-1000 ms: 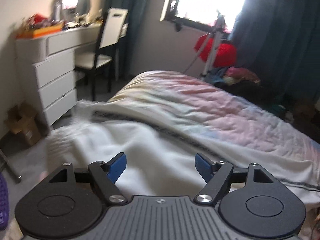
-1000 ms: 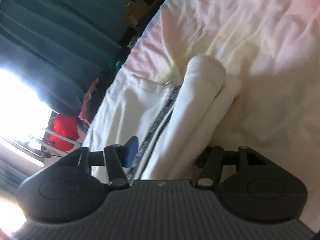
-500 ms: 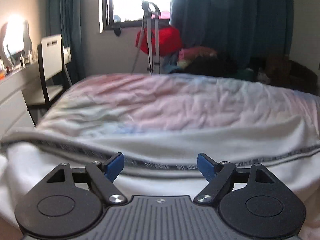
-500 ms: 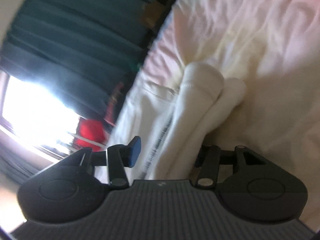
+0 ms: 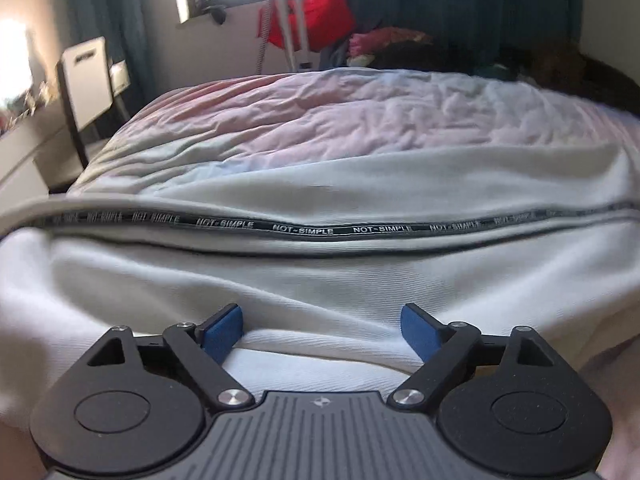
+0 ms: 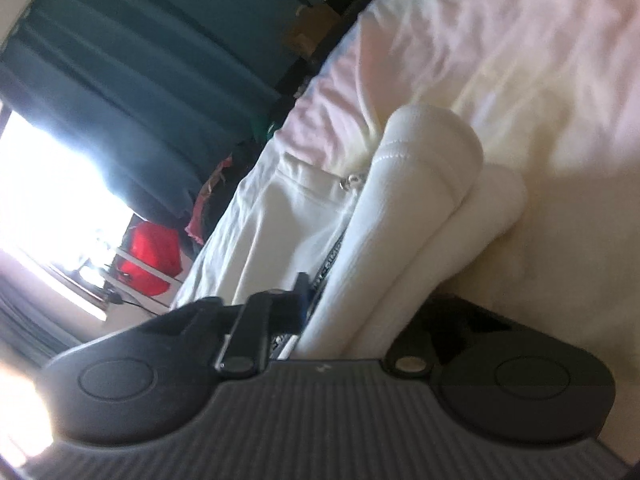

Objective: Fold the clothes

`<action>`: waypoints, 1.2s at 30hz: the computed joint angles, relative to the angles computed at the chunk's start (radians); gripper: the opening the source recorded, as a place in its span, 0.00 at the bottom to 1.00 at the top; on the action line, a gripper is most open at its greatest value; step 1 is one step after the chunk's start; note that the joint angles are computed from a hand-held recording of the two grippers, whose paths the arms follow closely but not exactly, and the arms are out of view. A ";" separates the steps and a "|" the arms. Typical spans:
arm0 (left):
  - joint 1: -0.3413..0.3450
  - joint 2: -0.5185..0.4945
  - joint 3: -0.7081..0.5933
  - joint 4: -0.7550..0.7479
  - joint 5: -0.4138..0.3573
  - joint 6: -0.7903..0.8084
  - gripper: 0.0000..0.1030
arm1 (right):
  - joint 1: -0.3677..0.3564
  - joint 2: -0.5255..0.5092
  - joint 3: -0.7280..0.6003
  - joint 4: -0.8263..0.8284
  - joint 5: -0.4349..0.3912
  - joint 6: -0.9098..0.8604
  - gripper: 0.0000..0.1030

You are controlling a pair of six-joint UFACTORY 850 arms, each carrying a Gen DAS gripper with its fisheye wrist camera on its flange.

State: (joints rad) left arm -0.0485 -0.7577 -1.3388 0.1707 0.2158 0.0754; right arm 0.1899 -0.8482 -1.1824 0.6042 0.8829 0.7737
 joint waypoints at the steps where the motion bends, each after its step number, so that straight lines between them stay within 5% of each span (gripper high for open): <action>1: -0.001 -0.004 -0.008 -0.016 -0.005 0.022 0.90 | 0.006 0.004 -0.007 0.033 -0.010 -0.053 0.15; 7: 0.003 -0.004 -0.036 0.066 -0.058 -0.060 0.89 | 0.062 0.029 -0.055 0.272 0.000 -0.450 0.12; 11: 0.018 0.028 -0.022 0.345 -0.044 -0.370 0.89 | 0.107 0.038 -0.094 0.389 0.086 -0.723 0.12; 14: 0.033 0.056 -0.003 0.450 0.005 -0.501 0.89 | 0.135 0.050 -0.106 0.386 0.162 -0.847 0.11; 21: 0.075 0.135 0.064 0.428 0.149 -0.516 0.89 | 0.241 0.073 -0.113 0.181 0.270 -1.011 0.11; 28: 0.133 0.186 0.104 0.511 0.242 -0.659 0.89 | 0.349 -0.038 -0.270 0.073 0.082 -1.310 0.11; 32: 0.161 0.193 0.108 0.558 0.252 -0.733 0.89 | 0.385 -0.143 -0.412 0.144 -0.187 -1.519 0.11; 36: 0.200 0.198 0.108 0.662 0.276 -0.894 0.89 | 0.407 -0.200 -0.500 0.303 -0.258 -1.704 0.11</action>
State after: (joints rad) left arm 0.1514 -0.5601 -1.2312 0.8324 0.4921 -0.8188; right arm 0.5970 -1.0484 -1.6821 0.9076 0.6250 -0.9302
